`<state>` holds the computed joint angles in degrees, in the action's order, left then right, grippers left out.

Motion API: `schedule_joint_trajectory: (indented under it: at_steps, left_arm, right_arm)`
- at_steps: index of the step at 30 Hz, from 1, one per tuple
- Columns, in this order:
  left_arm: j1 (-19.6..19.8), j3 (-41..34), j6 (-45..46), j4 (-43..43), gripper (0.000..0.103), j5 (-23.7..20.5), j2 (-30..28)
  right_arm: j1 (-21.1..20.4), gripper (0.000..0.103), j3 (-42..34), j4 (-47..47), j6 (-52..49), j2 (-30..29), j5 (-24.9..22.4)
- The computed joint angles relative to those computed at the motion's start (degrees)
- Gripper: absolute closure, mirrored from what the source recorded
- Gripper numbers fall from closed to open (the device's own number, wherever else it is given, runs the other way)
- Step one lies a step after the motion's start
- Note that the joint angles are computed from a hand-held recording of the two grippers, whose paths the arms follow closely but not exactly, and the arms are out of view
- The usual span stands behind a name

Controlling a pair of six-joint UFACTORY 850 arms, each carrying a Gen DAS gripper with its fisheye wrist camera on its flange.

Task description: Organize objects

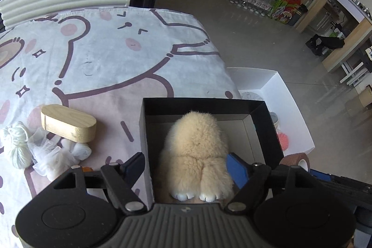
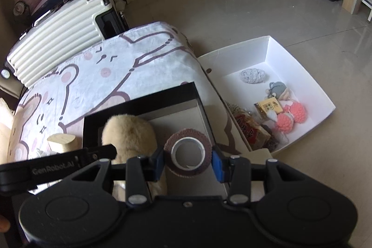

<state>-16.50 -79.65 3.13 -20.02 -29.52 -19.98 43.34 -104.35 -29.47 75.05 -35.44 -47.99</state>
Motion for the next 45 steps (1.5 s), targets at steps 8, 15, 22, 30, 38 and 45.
schedule_joint_trajectory:
  at_steps: [8, 15, 22, 30, 38, 45]
  left_arm:
    - [2.3, 0.8, 3.4, -5.0, 0.025, -1.2, 1.2]
    - [3.6, 1.0, 3.2, -5.1, 0.025, -1.8, 1.5]
    - [4.6, 1.2, 3.9, -4.7, 0.025, -2.7, 1.7]
    - [3.5, 0.8, 6.7, -4.9, 0.026, -3.3, 1.3]
    - [3.2, 0.7, 6.0, -4.2, 0.026, -3.1, 0.9]
    - [3.5, 0.3, 5.6, -4.7, 0.026, -3.2, 0.4]
  right_arm:
    - [-0.1, 0.06, -3.9, 6.4, -9.4, -3.7, -1.5]
    - [-0.4, 0.06, -8.4, 10.2, -16.7, -8.5, -6.1]
    - [-0.7, 0.06, -12.0, 13.5, -21.4, -12.1, -8.9]
    - [-0.6, 0.06, -12.8, 20.6, -31.7, -12.7, -4.0]
    - [-0.9, 0.059, -11.6, 18.0, -27.2, -11.8, -6.0]
    - [-0.3, 0.033, -8.5, 15.2, -26.1, -7.9, -2.6]
